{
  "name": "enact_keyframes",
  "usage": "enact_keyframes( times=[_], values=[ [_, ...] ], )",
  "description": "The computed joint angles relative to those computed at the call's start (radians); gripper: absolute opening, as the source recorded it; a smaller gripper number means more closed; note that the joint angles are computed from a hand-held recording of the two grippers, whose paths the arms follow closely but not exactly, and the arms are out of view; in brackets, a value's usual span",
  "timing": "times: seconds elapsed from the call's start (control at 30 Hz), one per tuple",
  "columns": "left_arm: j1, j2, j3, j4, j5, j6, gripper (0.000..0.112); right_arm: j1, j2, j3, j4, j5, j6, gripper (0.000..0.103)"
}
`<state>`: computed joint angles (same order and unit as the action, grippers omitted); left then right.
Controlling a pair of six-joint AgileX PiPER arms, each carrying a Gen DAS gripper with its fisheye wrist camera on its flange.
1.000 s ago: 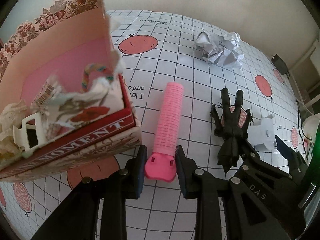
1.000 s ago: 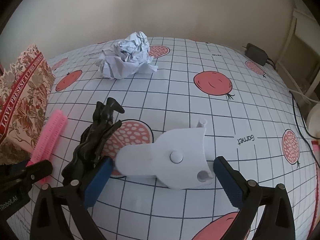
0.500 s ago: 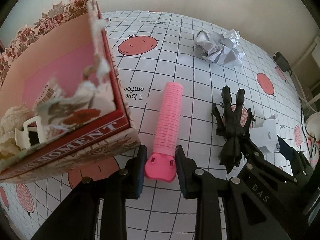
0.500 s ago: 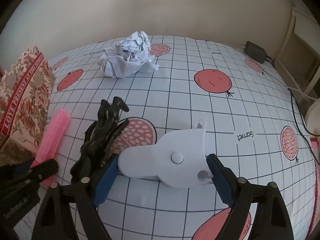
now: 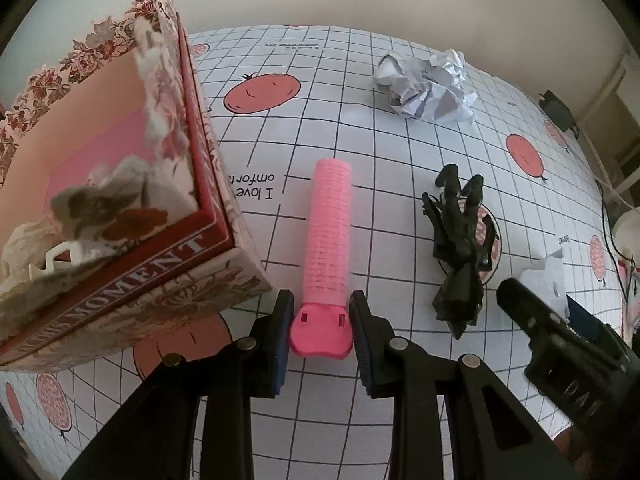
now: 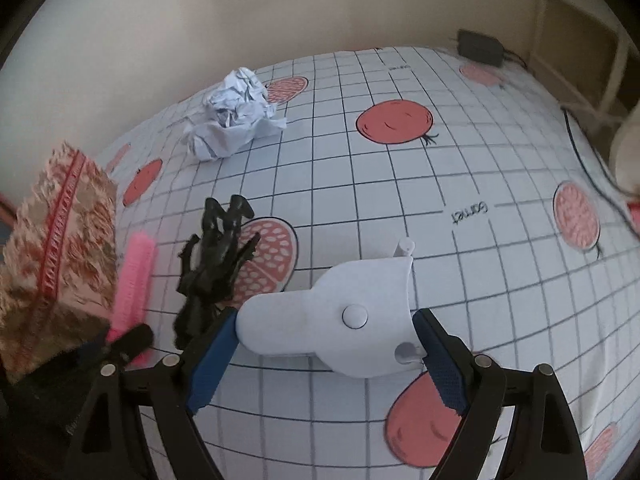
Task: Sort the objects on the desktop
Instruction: 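Grasp the pink hair roller with the left tool while the right tool grasps the white plastic piece, then lift and carry the pink roller and white piece over the pink box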
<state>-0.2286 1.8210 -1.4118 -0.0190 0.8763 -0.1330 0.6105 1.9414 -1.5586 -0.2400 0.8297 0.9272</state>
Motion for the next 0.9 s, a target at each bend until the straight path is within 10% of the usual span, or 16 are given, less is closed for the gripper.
enact_keyframes(
  times=[0.9],
  values=[
    [0.028, -0.025, 0.046, -0.144, -0.004, 0.113, 0.029, -0.013, -0.120, 0.077, 0.113, -0.043, 0.020, 0.088]
  ],
)
